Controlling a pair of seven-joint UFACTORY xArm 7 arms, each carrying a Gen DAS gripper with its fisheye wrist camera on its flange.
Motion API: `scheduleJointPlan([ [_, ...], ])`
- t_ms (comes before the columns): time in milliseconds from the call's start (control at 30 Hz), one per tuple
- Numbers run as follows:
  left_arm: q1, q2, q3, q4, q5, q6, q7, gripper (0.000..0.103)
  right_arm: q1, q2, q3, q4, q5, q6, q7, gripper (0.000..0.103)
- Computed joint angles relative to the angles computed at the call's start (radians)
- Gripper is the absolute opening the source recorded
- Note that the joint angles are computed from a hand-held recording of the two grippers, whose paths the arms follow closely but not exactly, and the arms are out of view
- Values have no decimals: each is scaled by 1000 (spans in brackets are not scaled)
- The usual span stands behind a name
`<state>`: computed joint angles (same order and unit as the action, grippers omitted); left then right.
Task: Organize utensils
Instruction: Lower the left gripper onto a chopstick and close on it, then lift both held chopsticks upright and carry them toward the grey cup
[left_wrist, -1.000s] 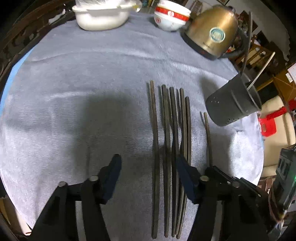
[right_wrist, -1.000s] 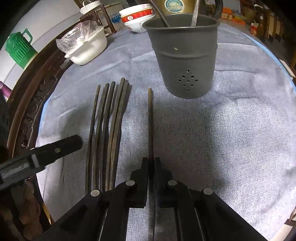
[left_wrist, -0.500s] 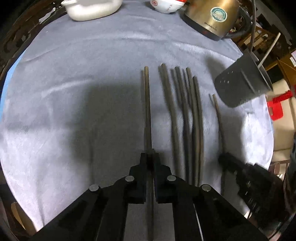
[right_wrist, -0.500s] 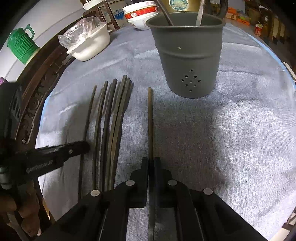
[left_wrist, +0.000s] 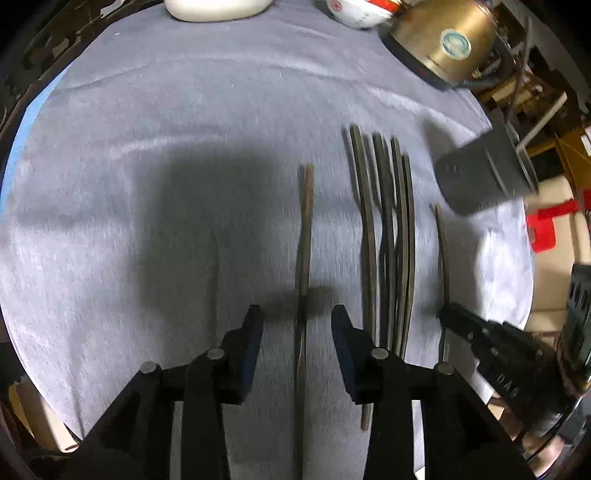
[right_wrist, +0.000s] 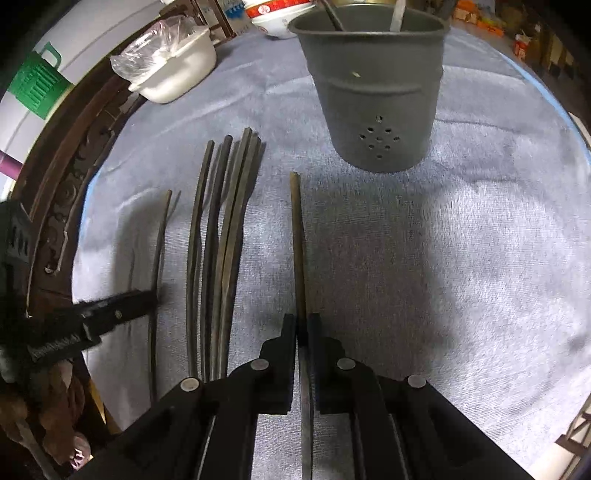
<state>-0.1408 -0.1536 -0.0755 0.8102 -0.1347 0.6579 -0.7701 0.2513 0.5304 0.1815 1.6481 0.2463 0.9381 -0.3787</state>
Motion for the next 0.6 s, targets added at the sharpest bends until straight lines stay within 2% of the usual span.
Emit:
scheduleJointPlan([
  [200,15,67,17,76,-13,29,27,39,45,62,-17,113,-59,18,54,10],
  [300,13,124,14,129,-26,46,42,39,74,127,-29,207,-100,71,101,10],
  [400,20,159,20,168,-32,51,65,37,86,144,-28,232,-120,74,106,10],
  [433,21,167,19,177,-28,59,67,25,89,148,-28,240,-127,83,105,9],
  [467,23,180,19,193,-42,72,89,8,90,151,-29,245,-133,84,104,9],
  [500,34,185,26,190,-84,73,136,5,94,160,-28,258,-136,89,104,8],
  [600,44,201,27,207,-109,68,166,5,88,168,-22,268,-129,99,95,7],
])
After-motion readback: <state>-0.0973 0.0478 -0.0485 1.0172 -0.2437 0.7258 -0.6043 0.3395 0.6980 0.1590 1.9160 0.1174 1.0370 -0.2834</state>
